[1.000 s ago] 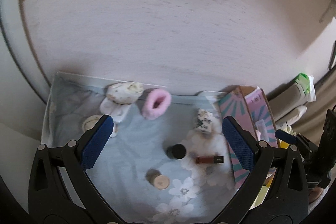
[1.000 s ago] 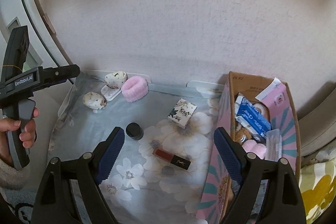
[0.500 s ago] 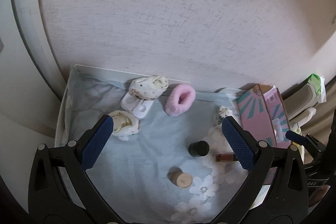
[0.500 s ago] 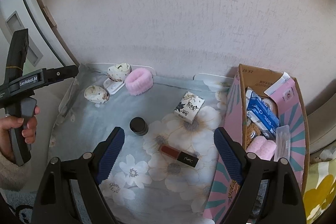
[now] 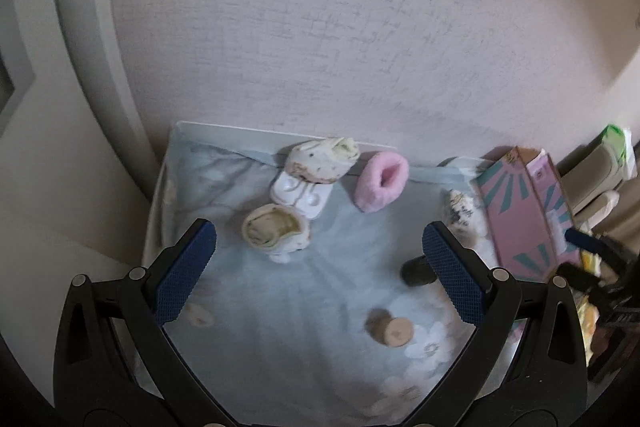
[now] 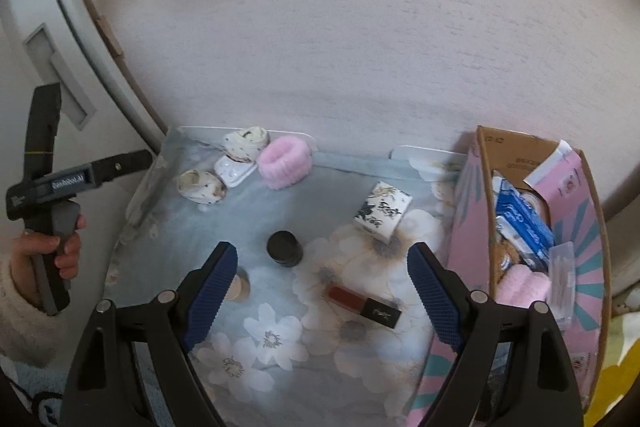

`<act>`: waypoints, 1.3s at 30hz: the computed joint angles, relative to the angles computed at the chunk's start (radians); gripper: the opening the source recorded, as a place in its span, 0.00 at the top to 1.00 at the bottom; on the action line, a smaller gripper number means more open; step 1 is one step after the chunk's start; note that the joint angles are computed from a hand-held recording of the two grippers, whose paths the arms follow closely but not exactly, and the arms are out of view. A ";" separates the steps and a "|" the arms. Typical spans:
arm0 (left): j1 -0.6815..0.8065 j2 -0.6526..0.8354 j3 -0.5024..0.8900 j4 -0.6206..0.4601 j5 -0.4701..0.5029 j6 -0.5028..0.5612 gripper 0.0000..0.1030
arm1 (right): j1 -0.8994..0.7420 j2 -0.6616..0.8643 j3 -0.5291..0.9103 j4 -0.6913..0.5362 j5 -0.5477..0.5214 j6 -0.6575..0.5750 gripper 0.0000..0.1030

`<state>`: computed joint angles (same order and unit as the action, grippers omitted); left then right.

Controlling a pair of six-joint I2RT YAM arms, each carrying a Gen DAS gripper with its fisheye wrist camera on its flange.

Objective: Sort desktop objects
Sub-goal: 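Grasp the black jar with the right gripper while the left grasps the rolled cream sock, then carry the black jar and cream sock into the box and release both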

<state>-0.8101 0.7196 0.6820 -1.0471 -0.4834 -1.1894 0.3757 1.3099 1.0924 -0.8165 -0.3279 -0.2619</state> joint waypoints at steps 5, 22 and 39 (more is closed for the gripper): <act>-0.060 -0.062 -0.115 0.037 0.015 -0.068 0.01 | 0.017 -0.026 -0.115 0.091 -0.019 0.031 0.18; 0.300 0.180 -0.413 0.636 0.192 0.299 0.28 | 0.265 0.340 -0.199 0.493 0.185 0.147 0.61; 0.316 0.079 -0.377 0.503 0.185 0.298 0.63 | 0.260 0.303 -0.177 0.384 0.185 0.177 0.68</act>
<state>-0.4942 0.7989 0.3050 -0.5440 -0.2979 -0.8915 0.6358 1.6125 0.9149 -0.4324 -0.1432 -0.0849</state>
